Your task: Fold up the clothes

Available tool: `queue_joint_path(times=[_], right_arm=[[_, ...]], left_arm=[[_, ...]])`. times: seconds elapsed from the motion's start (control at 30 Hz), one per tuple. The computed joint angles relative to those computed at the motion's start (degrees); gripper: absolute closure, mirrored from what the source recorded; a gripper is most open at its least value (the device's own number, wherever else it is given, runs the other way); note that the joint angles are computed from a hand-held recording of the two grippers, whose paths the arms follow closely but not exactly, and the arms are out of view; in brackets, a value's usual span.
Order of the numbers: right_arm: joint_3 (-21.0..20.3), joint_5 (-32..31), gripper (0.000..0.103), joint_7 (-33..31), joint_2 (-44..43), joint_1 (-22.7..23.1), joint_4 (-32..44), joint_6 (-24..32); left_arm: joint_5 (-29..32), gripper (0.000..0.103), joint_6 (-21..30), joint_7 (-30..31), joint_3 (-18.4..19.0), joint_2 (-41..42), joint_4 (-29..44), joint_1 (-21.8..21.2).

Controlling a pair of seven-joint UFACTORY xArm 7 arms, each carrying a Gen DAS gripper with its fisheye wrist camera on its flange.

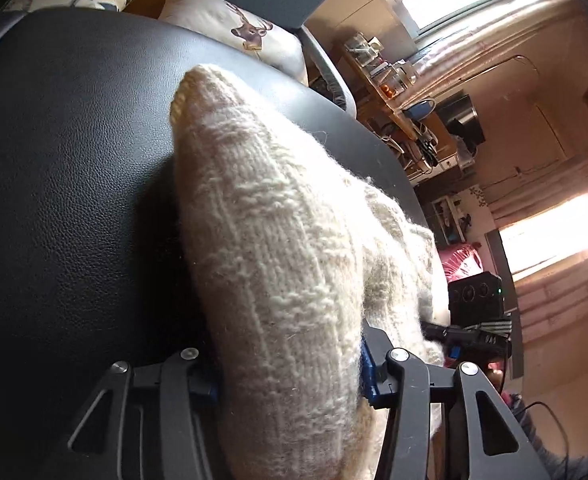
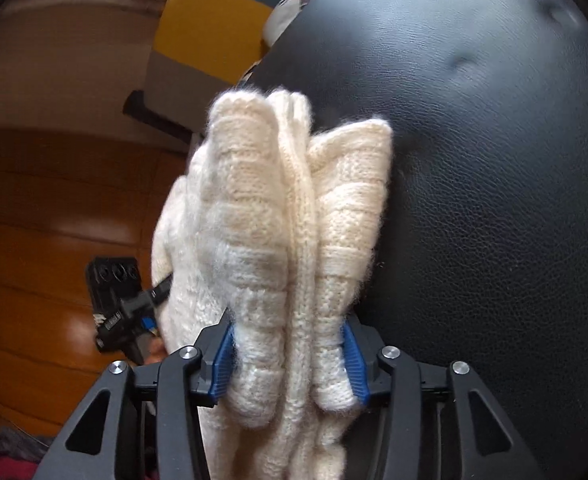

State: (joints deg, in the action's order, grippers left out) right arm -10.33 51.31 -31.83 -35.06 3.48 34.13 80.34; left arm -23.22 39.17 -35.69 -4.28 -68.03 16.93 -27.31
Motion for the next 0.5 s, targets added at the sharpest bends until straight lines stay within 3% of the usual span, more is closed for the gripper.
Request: queue_joint_path(times=[0.13, 0.23, 0.33, 0.5], right_arm=[[0.89, 0.7, 0.052, 1.72, -2.89, -0.6, -2.03, -3.1], [-0.8, 1.35, 0.053, 2.82, -1.08, -0.01, -1.51, -1.61], [0.93, -0.56, 0.064, 6.44, -0.59, -0.49, -0.4, -1.84], [4.98, -6.04, 0.07, 8.98, -6.46, 1.32, -0.59, -6.88]], left_arm=[[-0.41, 0.051, 0.63, -0.71, 0.7, -1.35, -1.0, 0.44], [-1.15, 0.049, 0.6, -0.68, 1.61, -2.27, -1.78, 0.43], [-1.56, 0.048, 0.37, -1.01, 1.42, -2.4, -1.96, 0.51], [0.65, 0.05, 0.92, -2.65, -2.0, -2.41, -0.96, 1.62]])
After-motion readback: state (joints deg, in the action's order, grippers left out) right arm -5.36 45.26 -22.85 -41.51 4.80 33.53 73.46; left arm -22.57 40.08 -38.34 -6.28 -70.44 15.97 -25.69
